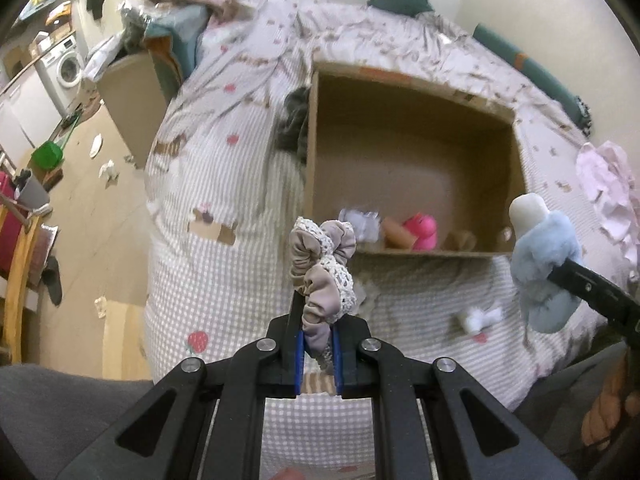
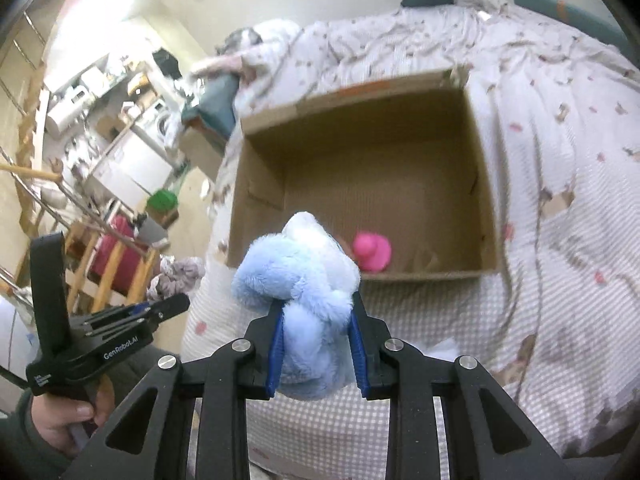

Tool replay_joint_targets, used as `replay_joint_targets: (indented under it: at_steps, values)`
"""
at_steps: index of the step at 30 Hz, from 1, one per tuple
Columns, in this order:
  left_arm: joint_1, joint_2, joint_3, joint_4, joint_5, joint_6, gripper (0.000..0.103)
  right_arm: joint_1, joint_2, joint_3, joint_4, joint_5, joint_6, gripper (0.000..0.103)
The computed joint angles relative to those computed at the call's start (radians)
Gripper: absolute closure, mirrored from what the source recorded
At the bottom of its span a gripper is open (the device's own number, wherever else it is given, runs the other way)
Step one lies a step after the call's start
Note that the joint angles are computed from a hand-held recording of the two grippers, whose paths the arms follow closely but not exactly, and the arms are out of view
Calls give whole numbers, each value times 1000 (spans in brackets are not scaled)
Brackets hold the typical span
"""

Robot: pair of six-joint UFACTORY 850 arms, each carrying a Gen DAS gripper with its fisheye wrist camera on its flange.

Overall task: Organize soft objects
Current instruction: 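Grasp the light blue fluffy sock bundle with the right gripper while the left gripper holds the scrunchie, then carry the scrunchie and blue sock bundle with both grippers over the box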

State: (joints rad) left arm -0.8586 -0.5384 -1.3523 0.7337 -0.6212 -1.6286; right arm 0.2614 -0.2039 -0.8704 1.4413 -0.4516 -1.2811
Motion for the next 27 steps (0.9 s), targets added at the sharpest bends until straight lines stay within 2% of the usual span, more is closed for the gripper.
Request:
replay_joint_targets:
  at_steps: [4, 12, 22, 27]
  values:
    - [3, -1, -41, 20, -10, 25, 93, -16, 11, -20, 15, 3, -7, 73]
    - [37, -70, -177, 21, -31, 148, 93, -46, -4, -88, 28, 15, -30, 73]
    - [83, -213, -360, -18, -30, 291, 93, -60, -124, -182, 105, 51, -84, 73]
    - [100, -269, -392, -40, -2, 298, 93, -65, -183, -212, 109, 66, -59, 73]
